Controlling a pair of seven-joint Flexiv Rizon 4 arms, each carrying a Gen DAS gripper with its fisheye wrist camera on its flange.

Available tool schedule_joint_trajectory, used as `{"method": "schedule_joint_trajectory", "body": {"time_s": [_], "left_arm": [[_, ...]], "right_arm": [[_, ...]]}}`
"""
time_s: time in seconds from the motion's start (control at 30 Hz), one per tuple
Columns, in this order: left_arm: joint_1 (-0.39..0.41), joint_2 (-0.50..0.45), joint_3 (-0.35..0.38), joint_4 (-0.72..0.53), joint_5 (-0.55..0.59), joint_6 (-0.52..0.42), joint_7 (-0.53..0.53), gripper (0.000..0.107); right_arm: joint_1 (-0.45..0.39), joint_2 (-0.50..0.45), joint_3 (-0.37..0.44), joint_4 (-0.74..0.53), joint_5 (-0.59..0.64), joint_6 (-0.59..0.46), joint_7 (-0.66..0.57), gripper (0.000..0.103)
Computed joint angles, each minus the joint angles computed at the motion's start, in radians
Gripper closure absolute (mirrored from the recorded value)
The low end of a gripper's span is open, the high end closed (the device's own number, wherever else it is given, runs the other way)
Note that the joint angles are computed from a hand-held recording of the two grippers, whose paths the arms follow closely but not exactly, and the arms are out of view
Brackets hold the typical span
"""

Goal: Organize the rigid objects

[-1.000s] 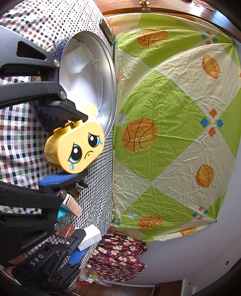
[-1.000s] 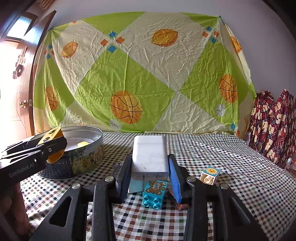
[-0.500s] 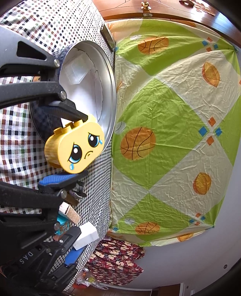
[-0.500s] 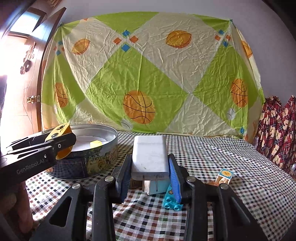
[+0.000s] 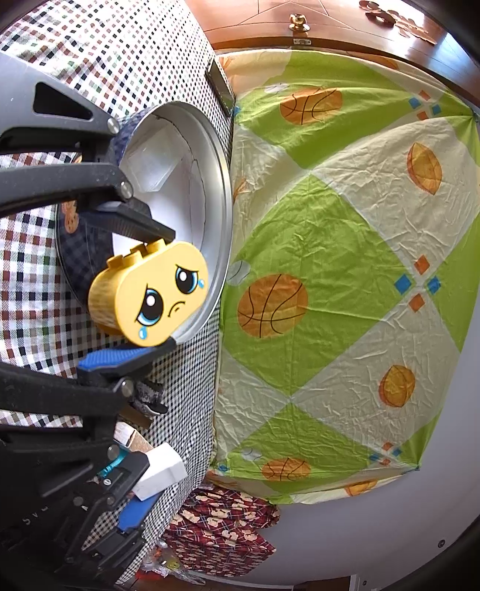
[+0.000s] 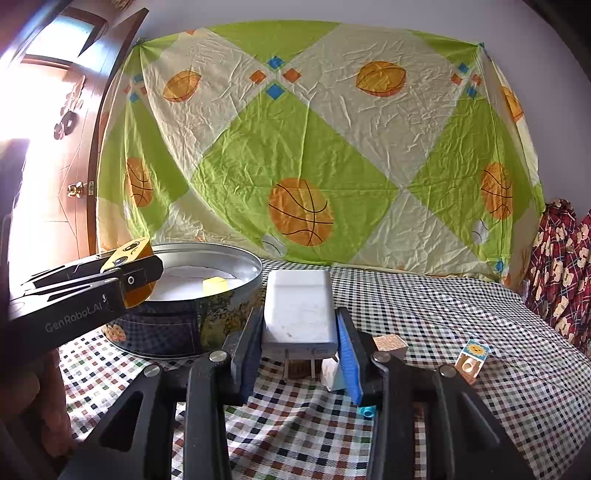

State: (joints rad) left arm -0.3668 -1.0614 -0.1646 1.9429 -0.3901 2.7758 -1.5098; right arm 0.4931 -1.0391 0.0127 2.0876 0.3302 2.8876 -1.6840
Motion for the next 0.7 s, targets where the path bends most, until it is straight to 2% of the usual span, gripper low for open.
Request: {"method": "schedule_joint_trajectory", "body": {"time_s": [0.7], "left_arm": [[0.023, 0.011, 0.010, 0.035, -0.018, 0.013, -0.020, 0.056]], "right_arm": [[0.036, 0.003, 0.009, -0.009, -0.018, -0.024, -0.025, 0.063]]}}
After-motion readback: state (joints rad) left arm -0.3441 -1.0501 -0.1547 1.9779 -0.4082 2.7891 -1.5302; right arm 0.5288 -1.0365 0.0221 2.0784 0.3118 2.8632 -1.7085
